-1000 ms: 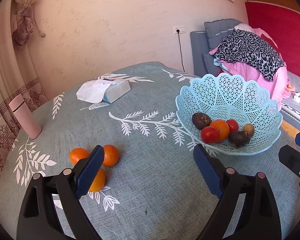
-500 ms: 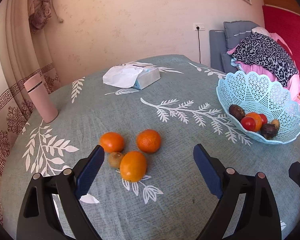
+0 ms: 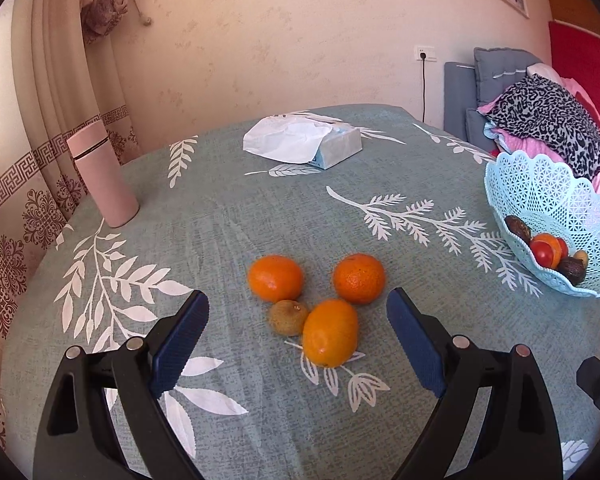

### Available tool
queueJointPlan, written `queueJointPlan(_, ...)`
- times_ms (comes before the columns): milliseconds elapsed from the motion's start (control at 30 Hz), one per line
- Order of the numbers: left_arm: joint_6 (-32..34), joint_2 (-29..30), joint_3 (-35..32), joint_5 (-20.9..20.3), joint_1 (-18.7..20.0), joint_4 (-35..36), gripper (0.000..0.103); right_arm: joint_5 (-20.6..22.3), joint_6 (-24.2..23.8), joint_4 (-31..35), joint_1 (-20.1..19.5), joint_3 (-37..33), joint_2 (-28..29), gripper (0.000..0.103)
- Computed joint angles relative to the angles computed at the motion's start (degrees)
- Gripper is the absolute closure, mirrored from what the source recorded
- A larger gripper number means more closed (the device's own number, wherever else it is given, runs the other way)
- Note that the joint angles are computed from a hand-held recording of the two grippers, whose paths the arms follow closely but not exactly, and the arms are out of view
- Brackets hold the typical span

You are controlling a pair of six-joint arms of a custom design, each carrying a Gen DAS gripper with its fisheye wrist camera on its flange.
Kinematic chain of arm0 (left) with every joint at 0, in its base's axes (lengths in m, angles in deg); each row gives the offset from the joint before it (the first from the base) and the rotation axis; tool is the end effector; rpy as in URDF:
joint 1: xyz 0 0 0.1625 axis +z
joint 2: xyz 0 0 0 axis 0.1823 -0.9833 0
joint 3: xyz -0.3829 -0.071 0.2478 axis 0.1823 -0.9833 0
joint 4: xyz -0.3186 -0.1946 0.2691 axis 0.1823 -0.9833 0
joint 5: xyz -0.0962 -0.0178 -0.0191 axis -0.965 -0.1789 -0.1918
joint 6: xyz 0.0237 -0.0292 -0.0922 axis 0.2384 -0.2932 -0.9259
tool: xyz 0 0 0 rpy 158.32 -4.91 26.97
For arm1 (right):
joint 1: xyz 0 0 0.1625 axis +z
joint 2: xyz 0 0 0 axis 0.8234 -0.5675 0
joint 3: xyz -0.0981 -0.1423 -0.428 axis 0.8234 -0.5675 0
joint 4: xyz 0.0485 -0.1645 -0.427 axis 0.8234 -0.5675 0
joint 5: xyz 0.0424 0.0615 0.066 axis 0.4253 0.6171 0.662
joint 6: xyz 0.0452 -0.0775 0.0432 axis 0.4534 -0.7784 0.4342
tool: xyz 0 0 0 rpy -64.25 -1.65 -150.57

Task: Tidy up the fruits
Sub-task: 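Move both tools back toward the loose oranges and kiwi on the sheet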

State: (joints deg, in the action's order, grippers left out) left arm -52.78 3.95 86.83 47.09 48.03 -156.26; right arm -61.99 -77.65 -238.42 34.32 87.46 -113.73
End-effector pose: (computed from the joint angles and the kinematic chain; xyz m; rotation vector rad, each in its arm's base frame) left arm -0.2053 -0.7656 0.0885 0.2375 1.9299 -1.0652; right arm 0.1172 -0.7488 0.1542 0.7605 -2.5194 0.9345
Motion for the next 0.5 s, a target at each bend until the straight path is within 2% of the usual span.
queueJointPlan(500, -17.53, -7.75, 5.81, -0.74, 3.9, 4.37, 0.013, -0.61, -0.63, 14.64, 3.55, -8.14, 5.23, 0.023)
